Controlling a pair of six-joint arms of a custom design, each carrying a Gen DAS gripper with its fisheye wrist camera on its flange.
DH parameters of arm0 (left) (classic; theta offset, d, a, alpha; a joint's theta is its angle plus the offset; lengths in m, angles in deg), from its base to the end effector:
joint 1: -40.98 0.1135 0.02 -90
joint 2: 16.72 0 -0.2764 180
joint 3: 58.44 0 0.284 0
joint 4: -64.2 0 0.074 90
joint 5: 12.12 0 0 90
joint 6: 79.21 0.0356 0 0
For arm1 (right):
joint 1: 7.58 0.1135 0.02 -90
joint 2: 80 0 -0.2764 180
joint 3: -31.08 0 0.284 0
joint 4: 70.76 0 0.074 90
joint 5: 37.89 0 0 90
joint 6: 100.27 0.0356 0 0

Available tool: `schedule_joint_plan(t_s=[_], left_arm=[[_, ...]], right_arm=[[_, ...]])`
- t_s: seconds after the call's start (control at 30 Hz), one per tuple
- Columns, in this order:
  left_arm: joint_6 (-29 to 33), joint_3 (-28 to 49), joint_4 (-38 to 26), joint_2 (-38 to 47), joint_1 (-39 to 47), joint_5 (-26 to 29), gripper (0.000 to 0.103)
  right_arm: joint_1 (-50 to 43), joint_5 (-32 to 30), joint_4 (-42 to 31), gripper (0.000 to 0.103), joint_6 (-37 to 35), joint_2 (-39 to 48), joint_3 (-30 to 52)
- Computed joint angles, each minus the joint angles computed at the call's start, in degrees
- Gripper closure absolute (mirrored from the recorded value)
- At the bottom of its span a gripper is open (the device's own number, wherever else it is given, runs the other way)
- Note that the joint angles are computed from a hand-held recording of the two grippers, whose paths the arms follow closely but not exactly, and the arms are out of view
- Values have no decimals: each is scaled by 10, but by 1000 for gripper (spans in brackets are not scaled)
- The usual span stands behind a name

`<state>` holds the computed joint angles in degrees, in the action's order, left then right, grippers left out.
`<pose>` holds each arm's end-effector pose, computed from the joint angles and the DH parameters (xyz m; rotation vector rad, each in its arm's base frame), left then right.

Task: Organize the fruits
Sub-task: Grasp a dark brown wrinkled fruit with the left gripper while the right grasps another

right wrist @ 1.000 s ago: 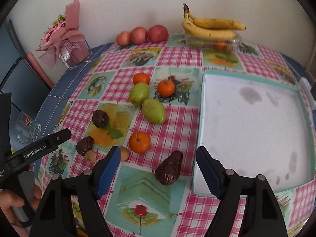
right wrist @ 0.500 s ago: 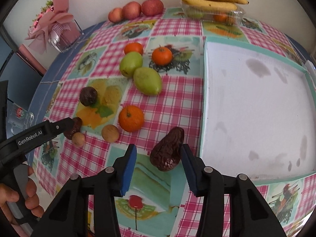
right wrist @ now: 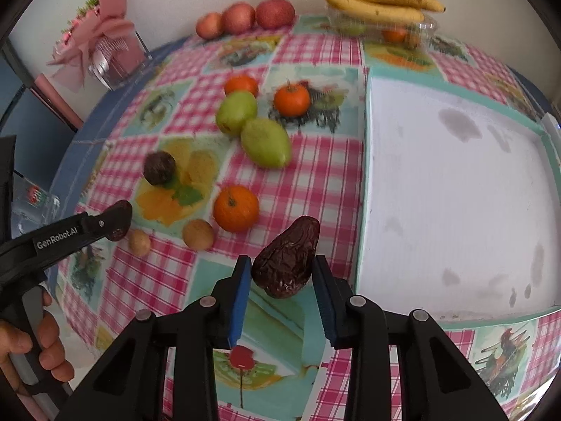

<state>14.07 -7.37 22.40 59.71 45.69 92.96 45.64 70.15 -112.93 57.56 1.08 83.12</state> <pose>0.2537 0.0116 0.1607 0.0386 2.7101 -0.3196 0.1646 0.2018 0.1466 0.4142 2.6725 0.1783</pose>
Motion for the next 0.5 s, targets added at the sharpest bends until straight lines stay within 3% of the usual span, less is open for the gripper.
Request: schedule_joint_plan(t_s=[0.33, 0.5], left_arm=[[-13, 3, -36, -91, -71, 8, 66], [-34, 11, -53, -109, -146, 0, 66]], right_arm=[[5, 56, -42, 66, 27, -73, -10], [-10, 79, -115, 66, 79, -125, -33]])
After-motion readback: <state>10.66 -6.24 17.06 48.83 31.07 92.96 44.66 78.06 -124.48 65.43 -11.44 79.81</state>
